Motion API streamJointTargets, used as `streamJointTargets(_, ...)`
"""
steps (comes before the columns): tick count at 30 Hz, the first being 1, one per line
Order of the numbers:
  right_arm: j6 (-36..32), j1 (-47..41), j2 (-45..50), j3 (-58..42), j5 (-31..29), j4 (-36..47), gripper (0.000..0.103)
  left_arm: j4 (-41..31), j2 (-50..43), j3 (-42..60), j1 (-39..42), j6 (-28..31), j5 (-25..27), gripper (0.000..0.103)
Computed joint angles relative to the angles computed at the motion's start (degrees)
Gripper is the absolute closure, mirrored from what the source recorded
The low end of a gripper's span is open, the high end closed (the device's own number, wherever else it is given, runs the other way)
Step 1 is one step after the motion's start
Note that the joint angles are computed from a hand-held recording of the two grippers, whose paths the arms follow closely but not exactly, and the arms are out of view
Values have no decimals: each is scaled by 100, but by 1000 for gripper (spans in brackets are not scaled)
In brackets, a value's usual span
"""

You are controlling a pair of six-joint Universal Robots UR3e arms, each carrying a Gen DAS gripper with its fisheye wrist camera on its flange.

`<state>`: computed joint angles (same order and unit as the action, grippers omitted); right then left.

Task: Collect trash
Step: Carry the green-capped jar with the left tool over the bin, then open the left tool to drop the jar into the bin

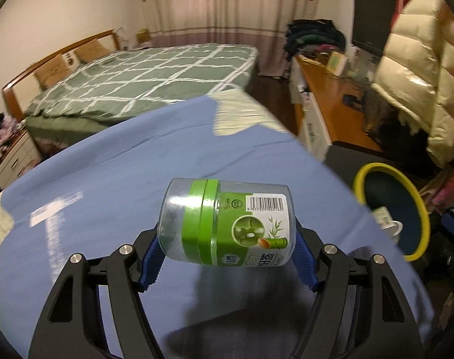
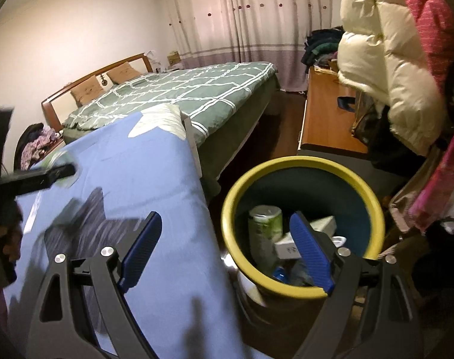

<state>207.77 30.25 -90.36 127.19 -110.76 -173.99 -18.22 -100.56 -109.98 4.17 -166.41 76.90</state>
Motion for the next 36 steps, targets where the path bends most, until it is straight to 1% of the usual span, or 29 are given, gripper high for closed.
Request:
streamJointTargets(5,182,-23,-991,798,-231,116,20,-265,-454,801,-978,-411,263,32)
streamJointTargets(9,122,-269,-1677,1224,-267,288,20,-535,-978,1626,-1740,-697,455,32)
streamJointTargets(16,-104,-1112,-2825,1888,172,611,20,-1308,-2180,3451,-2839,-1070,743,32)
streamJointTargets(21,-309,-1760,-3890,2240,508,1164,20,-2115,-3113,4792,-3257,-1233,744,32)
streamJointTargets(24,-437,-2010,-4305,2327,646,1403,20,-2557,-3655,5597,-3462,-1294,776,31)
streamJointTargets(25,-463,-2064,-4393,2322,690,1481,20,-2664,-3822,5842,-3521,-1325,795,29)
streamJointTargets(26,-488,-2100,-4463,2323,720,1539,20,-2734,-3940,6014,-3569,-1341,825,19)
streamJointTargets(27,-542,-2182,-4537,2338,787,1581,20,-2744,-4004,6099,-3607,-1358,882,14)
streamJointTargets(28,-540,-2169,-4552,2339,782,1586,20,-2655,-3986,6036,-3627,-1404,967,9)
streamJointTargets(30,-546,-2151,-4648,2322,804,1684,20,-2469,-3795,5737,-3623,-1534,1103,9)
streamJointTargets(32,-527,-2063,-4625,2269,769,1700,20,-2134,-3321,5039,-3519,-1589,1136,9)
streamJointTargets(36,-419,-1590,-4190,2017,568,1549,19,-931,-1830,2940,-3212,-1721,1437,5)
